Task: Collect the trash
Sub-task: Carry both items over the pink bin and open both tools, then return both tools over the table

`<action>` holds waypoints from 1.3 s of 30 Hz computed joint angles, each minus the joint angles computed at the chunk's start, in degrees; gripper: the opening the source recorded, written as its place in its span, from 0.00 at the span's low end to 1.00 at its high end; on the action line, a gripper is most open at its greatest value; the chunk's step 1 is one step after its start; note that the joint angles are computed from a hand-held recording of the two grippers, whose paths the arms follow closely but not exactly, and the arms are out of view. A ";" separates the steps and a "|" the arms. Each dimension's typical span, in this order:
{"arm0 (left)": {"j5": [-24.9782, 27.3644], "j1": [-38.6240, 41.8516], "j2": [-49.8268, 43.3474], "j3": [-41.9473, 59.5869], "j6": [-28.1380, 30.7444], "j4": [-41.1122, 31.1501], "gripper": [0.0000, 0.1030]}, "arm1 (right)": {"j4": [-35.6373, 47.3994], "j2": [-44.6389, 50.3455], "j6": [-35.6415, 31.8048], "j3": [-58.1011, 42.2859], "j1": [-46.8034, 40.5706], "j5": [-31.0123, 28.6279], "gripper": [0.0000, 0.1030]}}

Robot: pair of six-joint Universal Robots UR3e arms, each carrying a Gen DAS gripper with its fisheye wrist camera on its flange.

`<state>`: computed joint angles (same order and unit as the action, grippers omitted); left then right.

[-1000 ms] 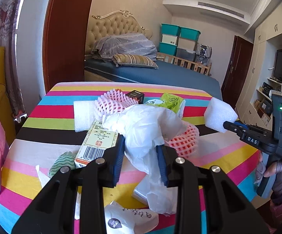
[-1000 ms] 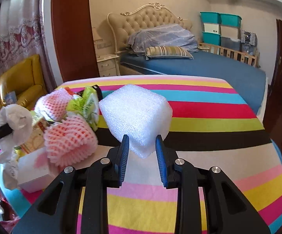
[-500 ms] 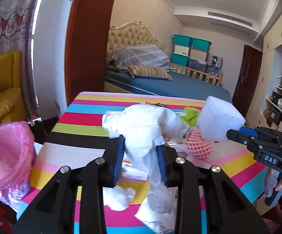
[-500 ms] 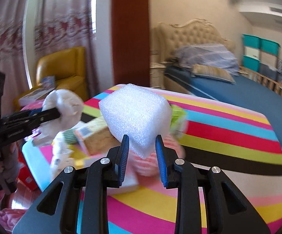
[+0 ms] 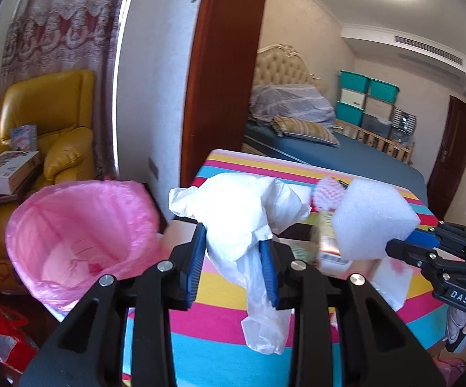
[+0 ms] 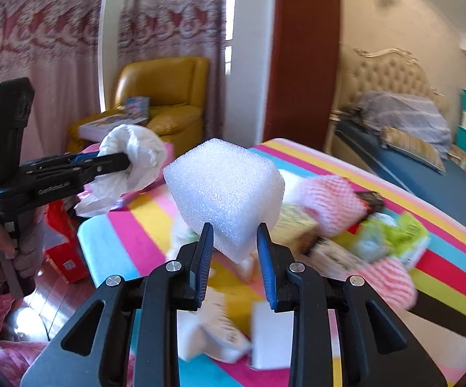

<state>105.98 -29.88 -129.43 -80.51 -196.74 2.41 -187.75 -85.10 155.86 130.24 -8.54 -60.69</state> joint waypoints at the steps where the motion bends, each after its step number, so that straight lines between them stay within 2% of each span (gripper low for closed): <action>1: 1.30 0.20 0.91 -1.87 0.04 0.95 0.31 | -0.05 1.37 0.24 -1.49 1.98 -0.76 0.27; 6: 7.52 1.30 3.90 -6.74 0.87 2.17 0.32 | 1.14 7.73 1.51 -9.44 10.22 -4.43 0.27; 13: 6.75 8.11 8.05 -14.39 -1.10 3.35 0.32 | 11.53 19.24 5.50 -29.79 19.02 -6.69 0.27; 15: 4.77 11.11 8.89 -15.80 -1.60 2.85 0.32 | 15.91 23.62 6.74 -37.87 21.56 -7.31 0.27; 19: -2.43 18.01 9.94 -18.34 -1.57 3.32 0.32 | 22.98 31.42 7.36 -52.63 26.32 -9.99 0.27; 22: -4.74 21.49 10.03 -19.11 -1.17 3.65 0.32 | 28.35 37.00 8.14 -62.88 28.68 -11.56 0.28; 24: -6.23 23.78 10.02 -19.46 -0.41 3.92 0.37 | 31.93 42.10 9.09 -71.41 30.06 -12.67 0.29; 25: -7.26 24.93 9.85 -19.30 0.12 3.92 0.44 | 33.46 44.14 9.23 -74.73 30.23 -12.05 0.31; 26: -7.92 25.85 9.37 -18.94 0.71 4.24 0.57 | 35.66 46.85 9.02 -79.13 30.33 -10.96 0.44; 27: -7.65 26.31 8.89 -18.96 1.16 5.10 0.64 | 36.02 48.29 9.25 -81.14 30.51 -11.35 0.62; 28: -6.33 26.32 8.44 -18.87 1.43 5.68 0.74 | 35.46 48.81 9.80 -81.55 30.59 -11.90 0.65; 30: -4.35 25.84 8.84 -19.91 1.50 5.97 0.76 | 33.92 47.71 11.15 -79.12 29.57 -10.17 0.65; 31: -4.42 25.72 9.26 -21.03 1.43 6.86 0.78 | 32.41 45.58 11.14 -75.54 28.86 -9.48 0.65; 32: -4.05 25.27 9.82 -22.67 1.14 8.31 0.86 | 29.96 43.22 10.97 -71.33 28.33 -9.68 0.65; 34: -0.92 23.23 10.31 -24.90 0.13 10.61 0.93 | 25.50 37.38 10.13 -61.65 26.46 -8.58 0.65; 39: 4.75 16.08 10.39 -27.71 -1.31 15.90 0.95 | 15.63 22.80 9.54 -39.28 19.77 -3.89 0.70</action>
<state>110.73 -13.80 -119.04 -108.22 -198.05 18.32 -172.12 -62.30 165.40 90.96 11.23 -64.59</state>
